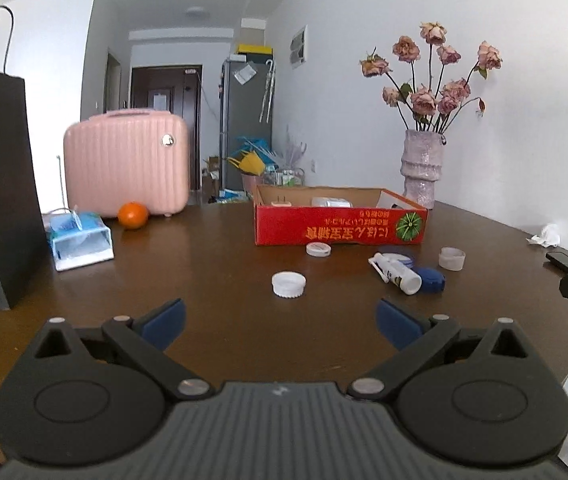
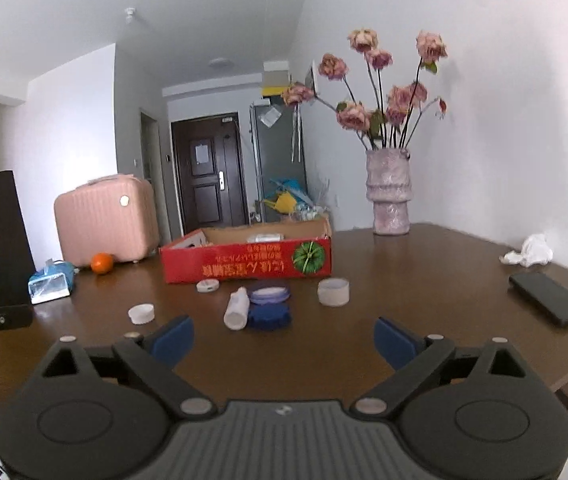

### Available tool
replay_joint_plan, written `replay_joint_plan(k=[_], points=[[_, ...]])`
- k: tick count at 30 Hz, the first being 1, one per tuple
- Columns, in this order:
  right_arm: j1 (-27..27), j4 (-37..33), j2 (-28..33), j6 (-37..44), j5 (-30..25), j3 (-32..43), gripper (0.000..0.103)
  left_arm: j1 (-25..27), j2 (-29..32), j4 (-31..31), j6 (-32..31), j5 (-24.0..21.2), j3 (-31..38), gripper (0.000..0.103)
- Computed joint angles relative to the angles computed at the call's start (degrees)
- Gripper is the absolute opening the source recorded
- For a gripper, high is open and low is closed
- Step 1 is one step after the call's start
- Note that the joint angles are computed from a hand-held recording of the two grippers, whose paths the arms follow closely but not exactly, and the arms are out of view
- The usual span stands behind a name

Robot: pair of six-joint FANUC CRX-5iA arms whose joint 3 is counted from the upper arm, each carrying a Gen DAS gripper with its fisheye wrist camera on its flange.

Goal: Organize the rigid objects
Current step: 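Move both tools back toward the remaining caps and bottle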

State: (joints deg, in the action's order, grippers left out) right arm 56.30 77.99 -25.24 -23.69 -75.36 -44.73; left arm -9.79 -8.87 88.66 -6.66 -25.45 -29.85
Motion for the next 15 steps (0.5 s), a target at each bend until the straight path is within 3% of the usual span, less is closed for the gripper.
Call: replay_joint_plan(k=[6,13,15], points=[[-3.0,-1.3,1.3,1.4,2.9,0.8,0.097,1.1,2.9,-8.3,6.6,-0.9,2.8,0.103],[-9.1,-3.7,3.3,4.9,10.1,2.5,0.095,2.0,9.2,-19.5,17.3,-3.7,10.6,0.103],[-11.4,-5.1,3.7,7.4,13.6,3.5,0.088,2.7,12.3,-25.1,23.3,-6.5,15.1,0.095]])
